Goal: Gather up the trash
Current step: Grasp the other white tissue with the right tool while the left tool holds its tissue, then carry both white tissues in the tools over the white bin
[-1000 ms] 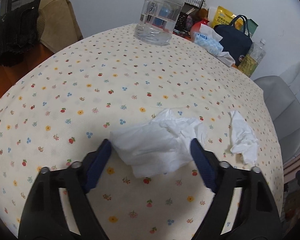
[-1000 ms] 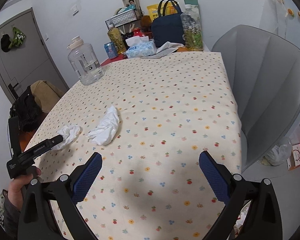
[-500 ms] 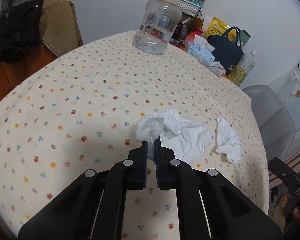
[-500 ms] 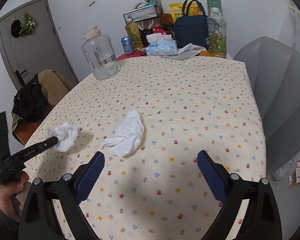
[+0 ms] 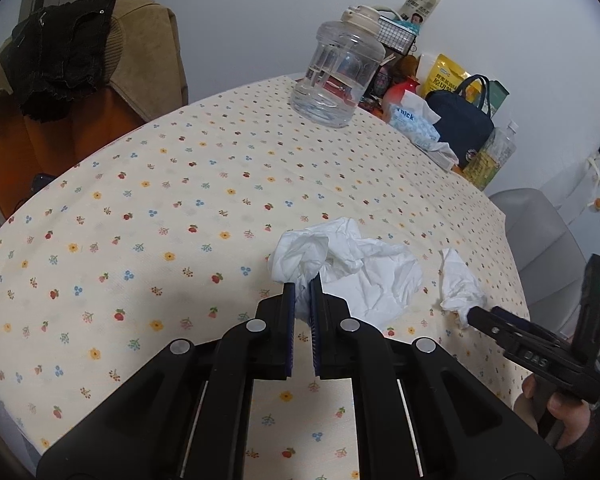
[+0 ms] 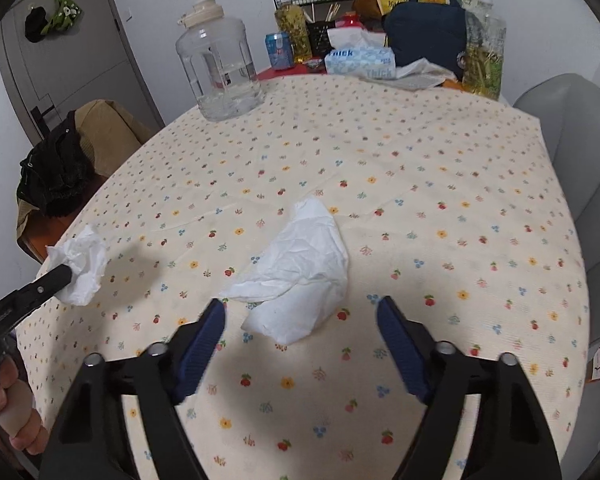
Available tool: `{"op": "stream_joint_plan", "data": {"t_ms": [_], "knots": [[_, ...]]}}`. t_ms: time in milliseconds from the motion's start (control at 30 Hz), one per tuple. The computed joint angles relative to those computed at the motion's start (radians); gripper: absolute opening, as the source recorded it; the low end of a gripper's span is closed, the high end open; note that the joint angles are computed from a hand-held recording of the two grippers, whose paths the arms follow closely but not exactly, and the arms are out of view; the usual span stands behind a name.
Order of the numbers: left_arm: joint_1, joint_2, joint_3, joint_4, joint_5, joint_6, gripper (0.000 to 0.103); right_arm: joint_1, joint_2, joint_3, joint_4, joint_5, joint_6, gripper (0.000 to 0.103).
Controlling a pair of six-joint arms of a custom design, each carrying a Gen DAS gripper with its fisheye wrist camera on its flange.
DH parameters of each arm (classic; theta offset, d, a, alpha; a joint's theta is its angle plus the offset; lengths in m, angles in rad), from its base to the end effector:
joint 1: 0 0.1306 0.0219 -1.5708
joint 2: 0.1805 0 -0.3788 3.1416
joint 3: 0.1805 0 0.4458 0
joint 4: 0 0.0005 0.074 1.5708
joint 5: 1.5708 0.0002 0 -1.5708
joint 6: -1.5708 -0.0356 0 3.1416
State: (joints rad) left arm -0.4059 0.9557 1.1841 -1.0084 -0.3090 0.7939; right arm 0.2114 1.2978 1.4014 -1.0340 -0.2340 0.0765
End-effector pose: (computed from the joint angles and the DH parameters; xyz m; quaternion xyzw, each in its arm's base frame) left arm 0.3470 -0.1379 0.4991 -0.2339 0.8833 -0.0977 0.3943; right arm 0.4824 0.1115 0.4667 -0.1716 0.9277 0.1316 0.3044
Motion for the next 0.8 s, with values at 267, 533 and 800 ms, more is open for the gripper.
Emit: {"op": "stream_joint_plan", "data": {"t_ms": [267,533,800], "knots": [[-0.025,0.017,0.007,0.019,0.012,-0.001,0.007,-0.012,-0.042,-0.043,-0.025,-0.033,0.048,0.006],[-0.070,0.058,0.032,0.042,0.026,-0.013,0.007,-0.076,-0.087,-0.086,-0.069,-0.073,0.050,0.005],[-0.116,0.103,0.064,0.050,0.034,-0.024,0.007,-0.145,-0.127,-0.111,-0.116,-0.159,0.043,0.005]]}}
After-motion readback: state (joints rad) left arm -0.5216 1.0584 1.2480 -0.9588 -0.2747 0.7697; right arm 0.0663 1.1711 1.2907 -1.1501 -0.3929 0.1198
